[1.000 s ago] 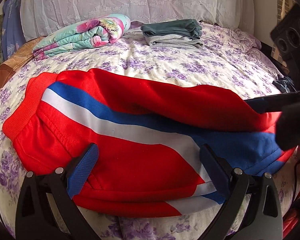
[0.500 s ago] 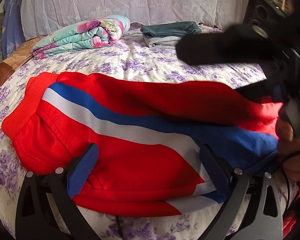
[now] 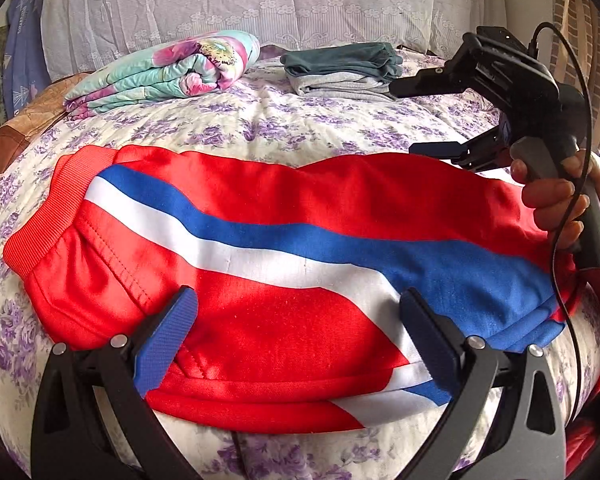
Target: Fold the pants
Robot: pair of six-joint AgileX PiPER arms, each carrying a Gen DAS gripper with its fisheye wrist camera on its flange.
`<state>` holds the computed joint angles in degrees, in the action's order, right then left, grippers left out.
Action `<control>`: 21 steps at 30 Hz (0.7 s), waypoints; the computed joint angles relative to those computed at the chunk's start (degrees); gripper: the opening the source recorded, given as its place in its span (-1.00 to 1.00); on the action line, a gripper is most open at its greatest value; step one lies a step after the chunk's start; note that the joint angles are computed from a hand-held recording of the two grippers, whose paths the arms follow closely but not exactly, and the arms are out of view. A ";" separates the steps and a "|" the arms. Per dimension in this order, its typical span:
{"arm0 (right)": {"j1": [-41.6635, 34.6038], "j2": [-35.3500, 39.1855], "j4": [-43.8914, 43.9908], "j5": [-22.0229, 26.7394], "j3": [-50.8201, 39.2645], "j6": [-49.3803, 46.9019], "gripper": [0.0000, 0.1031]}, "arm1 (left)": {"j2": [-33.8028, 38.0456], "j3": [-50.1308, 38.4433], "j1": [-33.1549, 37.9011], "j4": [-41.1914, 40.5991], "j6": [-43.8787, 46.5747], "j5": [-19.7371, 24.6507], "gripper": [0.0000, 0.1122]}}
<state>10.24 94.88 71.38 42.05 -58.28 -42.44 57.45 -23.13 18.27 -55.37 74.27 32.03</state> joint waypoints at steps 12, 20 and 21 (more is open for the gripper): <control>-0.81 10.17 10.55 23.63 -5.32 -6.87 0.73 | 0.17 0.03 -0.09 0.04 0.13 -0.28 0.74; -1.06 13.82 22.54 19.66 -4.23 -6.17 0.72 | 0.38 -0.10 -0.21 0.40 -0.02 -0.50 0.74; -1.44 14.77 22.99 20.36 -4.53 -6.11 0.71 | 0.13 0.07 -0.33 0.63 -0.31 -0.62 0.74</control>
<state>8.80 109.65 94.37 62.42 -62.81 -48.55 57.58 -23.07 17.94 -54.73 73.95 31.41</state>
